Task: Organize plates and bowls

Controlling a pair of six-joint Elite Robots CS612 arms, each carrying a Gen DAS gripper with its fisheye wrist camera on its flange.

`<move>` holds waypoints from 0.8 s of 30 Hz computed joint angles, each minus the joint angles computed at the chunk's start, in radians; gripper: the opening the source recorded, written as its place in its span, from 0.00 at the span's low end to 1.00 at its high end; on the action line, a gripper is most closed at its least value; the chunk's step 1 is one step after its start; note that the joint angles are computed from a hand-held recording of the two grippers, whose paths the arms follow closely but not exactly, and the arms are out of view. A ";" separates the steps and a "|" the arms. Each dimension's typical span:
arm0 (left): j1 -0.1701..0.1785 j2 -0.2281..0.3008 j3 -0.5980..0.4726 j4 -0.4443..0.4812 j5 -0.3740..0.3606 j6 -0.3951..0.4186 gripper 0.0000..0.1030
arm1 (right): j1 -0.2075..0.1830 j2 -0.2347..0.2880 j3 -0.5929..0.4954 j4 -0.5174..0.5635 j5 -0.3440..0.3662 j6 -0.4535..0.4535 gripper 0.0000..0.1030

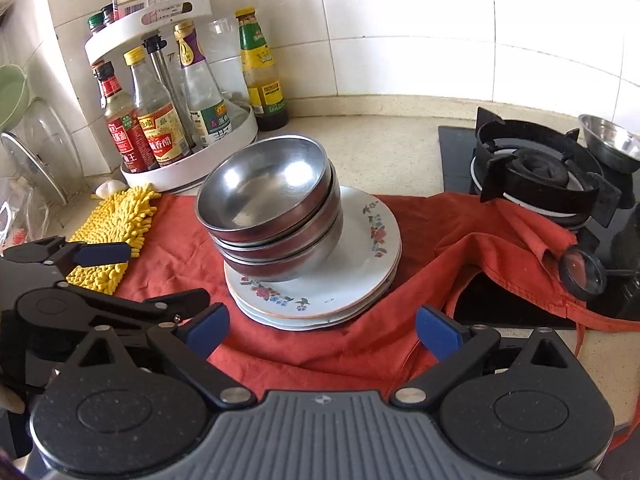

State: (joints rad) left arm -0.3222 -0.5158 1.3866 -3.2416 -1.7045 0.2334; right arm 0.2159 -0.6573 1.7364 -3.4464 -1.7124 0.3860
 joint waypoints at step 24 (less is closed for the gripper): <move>0.031 -0.009 0.026 -0.082 -0.080 -0.192 1.00 | 0.032 0.020 -0.018 -0.048 -0.153 0.086 0.96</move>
